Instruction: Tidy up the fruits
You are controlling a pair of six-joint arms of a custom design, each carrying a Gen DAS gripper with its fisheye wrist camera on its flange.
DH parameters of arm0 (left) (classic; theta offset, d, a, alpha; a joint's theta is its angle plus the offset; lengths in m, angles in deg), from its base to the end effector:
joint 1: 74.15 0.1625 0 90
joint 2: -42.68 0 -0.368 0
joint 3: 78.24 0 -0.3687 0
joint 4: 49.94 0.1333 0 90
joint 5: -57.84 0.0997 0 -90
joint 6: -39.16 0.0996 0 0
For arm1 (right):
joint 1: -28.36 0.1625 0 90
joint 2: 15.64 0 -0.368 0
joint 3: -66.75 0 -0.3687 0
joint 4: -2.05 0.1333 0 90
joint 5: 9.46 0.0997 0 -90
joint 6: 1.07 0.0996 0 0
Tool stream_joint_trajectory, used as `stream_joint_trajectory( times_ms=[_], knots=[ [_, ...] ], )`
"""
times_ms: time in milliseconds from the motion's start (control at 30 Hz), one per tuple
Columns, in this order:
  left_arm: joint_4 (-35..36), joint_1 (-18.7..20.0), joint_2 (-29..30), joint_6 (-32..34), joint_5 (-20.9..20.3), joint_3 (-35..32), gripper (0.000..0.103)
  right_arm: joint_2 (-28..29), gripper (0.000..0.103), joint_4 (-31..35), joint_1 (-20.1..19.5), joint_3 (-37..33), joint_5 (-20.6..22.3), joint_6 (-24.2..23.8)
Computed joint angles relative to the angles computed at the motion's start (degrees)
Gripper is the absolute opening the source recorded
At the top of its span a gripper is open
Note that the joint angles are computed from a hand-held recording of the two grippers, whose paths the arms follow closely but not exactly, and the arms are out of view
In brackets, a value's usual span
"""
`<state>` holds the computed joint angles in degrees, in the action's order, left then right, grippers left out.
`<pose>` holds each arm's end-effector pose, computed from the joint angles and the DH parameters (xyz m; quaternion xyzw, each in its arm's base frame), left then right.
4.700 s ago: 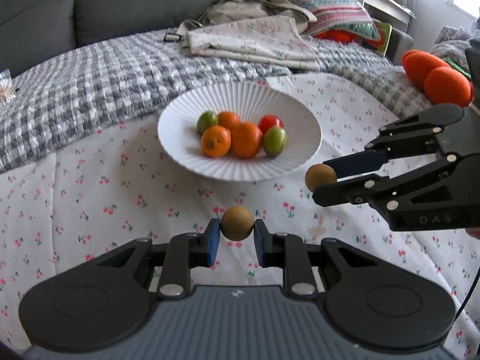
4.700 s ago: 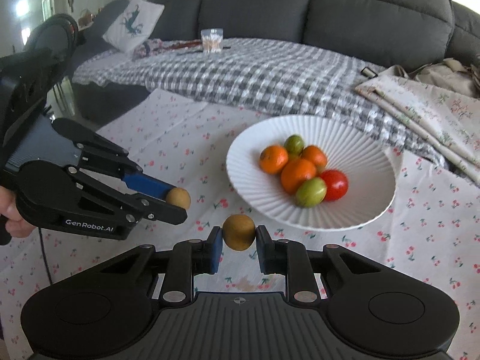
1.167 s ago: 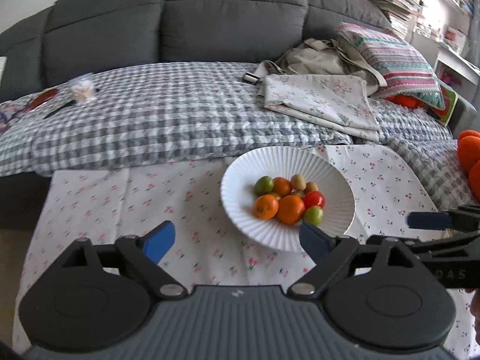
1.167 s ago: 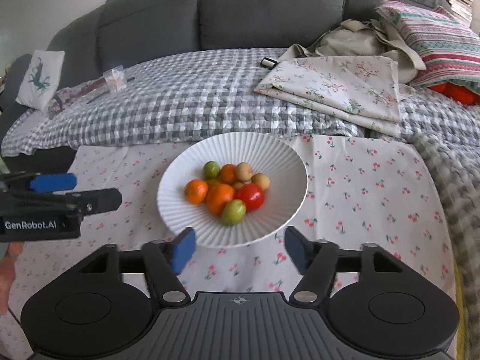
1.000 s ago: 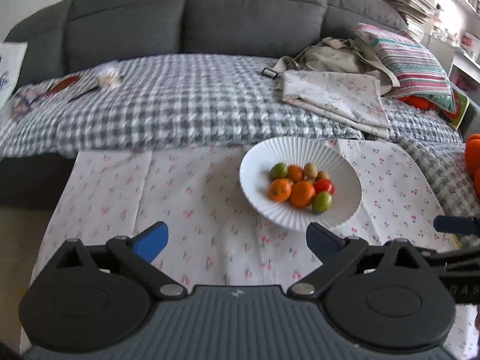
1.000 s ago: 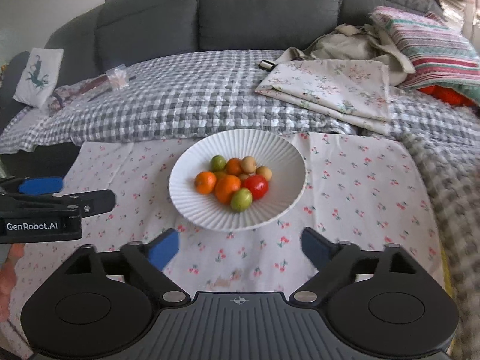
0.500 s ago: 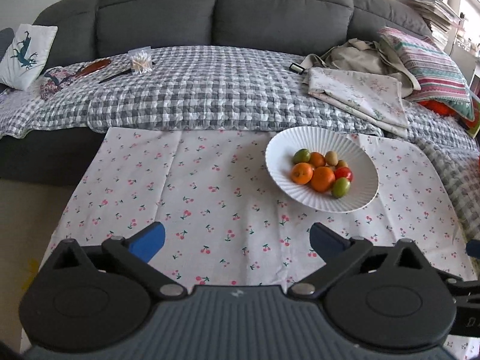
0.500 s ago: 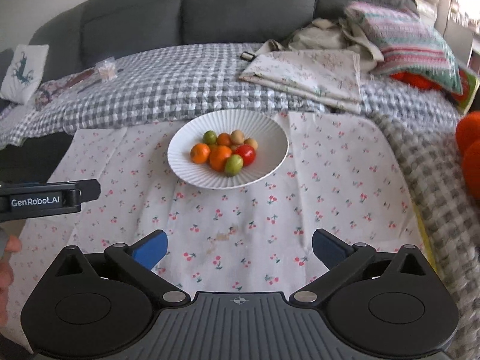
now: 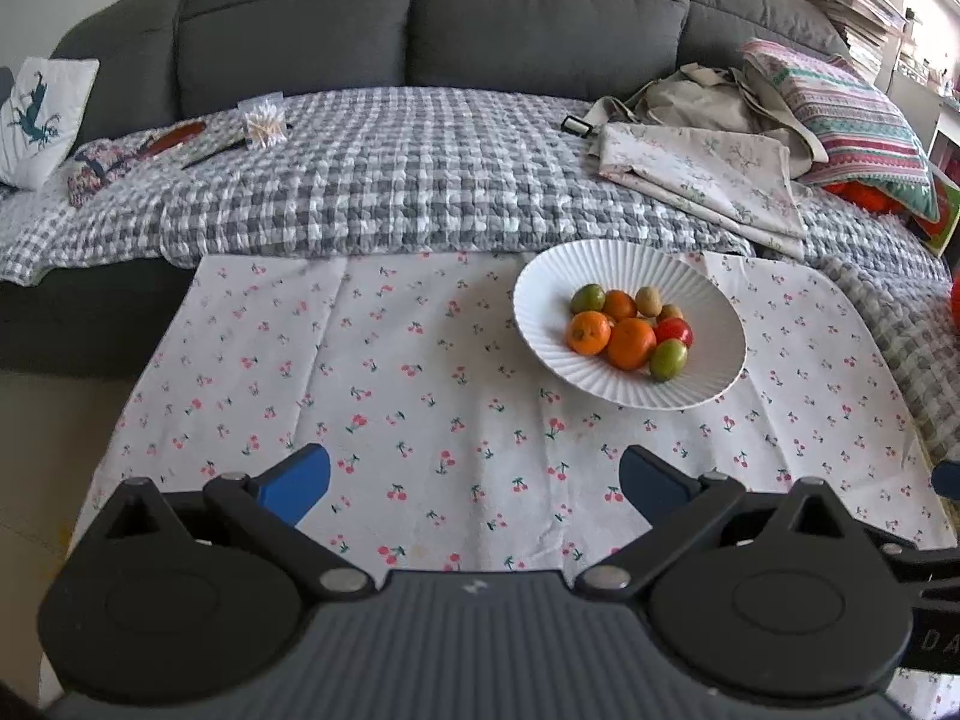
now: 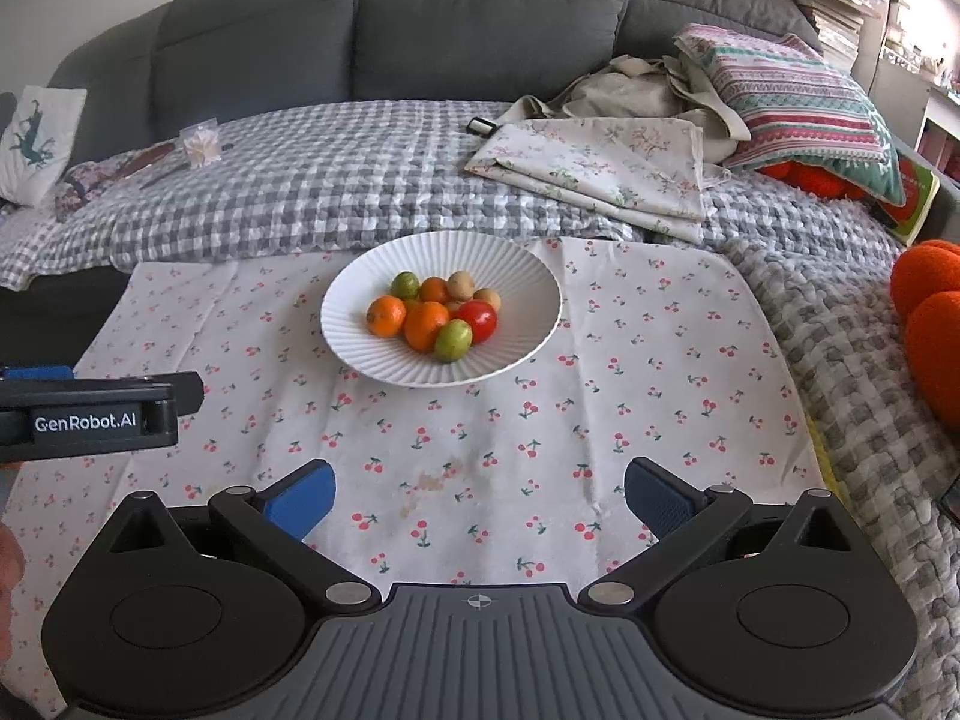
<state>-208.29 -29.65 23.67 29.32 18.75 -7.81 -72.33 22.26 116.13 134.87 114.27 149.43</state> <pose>-0.3456 -0.6349 -0.0369 0.2132 0.8696 -0.3151 0.3148 0.0553 -0.5843 0.2686 0.0595 -0.8453 0.3796 0.3712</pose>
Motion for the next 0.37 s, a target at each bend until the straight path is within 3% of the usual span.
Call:
stream_joint_trajectory(
  times_ms=[233, 367],
  knots=[
    [-3.7, -0.1, 0.3, 2.3, -1.3, 0.7, 0.102, 0.4, 0.103, 0.1, -0.1, -0.3, 0.7, 0.0],
    [-0.8, 0.1, 0.2, 0.9, -1.8, -0.1, 0.102, 0.2, 0.103, -0.8, -0.1, 0.1, 0.9, -0.8]
  ],
)
